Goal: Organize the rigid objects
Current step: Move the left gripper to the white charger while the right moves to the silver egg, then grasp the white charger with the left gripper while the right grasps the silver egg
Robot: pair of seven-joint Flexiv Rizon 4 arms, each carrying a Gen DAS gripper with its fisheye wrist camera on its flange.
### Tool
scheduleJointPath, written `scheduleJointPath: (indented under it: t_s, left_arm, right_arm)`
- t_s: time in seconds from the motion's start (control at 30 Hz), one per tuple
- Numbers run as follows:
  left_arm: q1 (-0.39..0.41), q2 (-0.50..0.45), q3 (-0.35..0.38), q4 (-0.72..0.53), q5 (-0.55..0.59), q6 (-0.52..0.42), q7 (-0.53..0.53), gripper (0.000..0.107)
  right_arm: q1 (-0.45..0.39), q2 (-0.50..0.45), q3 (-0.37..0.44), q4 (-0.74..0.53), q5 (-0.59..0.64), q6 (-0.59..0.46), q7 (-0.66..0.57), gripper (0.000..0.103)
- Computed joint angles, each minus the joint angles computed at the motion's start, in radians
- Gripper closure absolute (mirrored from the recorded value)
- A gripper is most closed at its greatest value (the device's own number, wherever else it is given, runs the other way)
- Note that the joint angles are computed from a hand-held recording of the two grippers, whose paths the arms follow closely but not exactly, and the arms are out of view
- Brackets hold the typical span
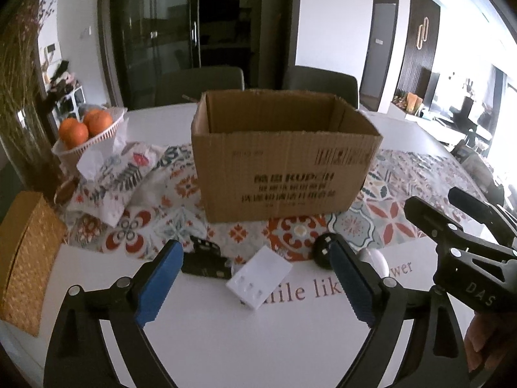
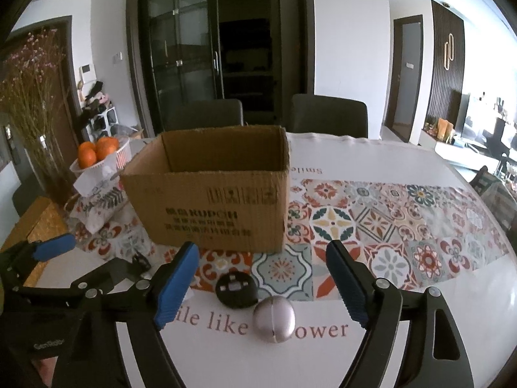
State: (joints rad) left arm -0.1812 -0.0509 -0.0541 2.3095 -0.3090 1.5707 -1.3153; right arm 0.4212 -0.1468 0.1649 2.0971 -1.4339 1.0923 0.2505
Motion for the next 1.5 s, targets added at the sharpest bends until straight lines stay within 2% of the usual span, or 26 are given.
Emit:
scheduleJointPath:
  t_s: [0.27,0.37,0.63,0.7,0.87,1.03,1.1,1.3,1.5]
  left_arm:
    - [-0.008,-0.026,0.029,-0.002,0.127,-0.015,-0.123,0.011]
    - [-0.004,-0.037,0.02,0.006,0.128,-0.011,-0.138,0.011]
    - [-0.053,-0.088,0.112,-0.043,0.356,-0.019,-0.333,0.008]
    - [-0.049,-0.101,0.11,-0.047,0.369,-0.018,-0.349,0.007]
    - [-0.084,-0.137,0.158,-0.086,0.462,-0.037,-0.436,0.007]
    - [-0.07,-0.168,0.139,-0.094,0.449,-0.024,-0.43,0.007]
    - [-0.103,-0.184,0.177,-0.113,0.479,-0.024,-0.467,0.007]
    - [-0.147,-0.228,0.226,-0.156,0.502,-0.041,-0.536,0.007]
    - [-0.161,-0.263,0.242,-0.186,0.508,-0.041,-0.576,0.007]
  right_arm:
    - [-0.011,-0.012,-0.003,0.037,0.006,0.037,0.025,0.019]
    - [-0.012,-0.017,-0.005,0.049,0.007,0.042,0.031,0.019]
    - [-0.012,-0.034,-0.009,0.073,0.032,0.053,0.011,0.019]
    - [-0.013,-0.043,-0.012,0.077,0.042,0.063,0.005,0.019]
    - [-0.01,-0.068,-0.02,0.08,0.085,0.078,-0.032,0.019]
    - [-0.005,-0.09,-0.032,0.081,0.116,0.099,-0.059,0.019]
    - [-0.004,-0.1,-0.037,0.081,0.129,0.11,-0.068,0.019]
    - [0.004,-0.131,-0.054,0.073,0.155,0.136,-0.082,0.019]
    - [0.017,-0.149,-0.069,0.063,0.166,0.14,-0.104,0.019]
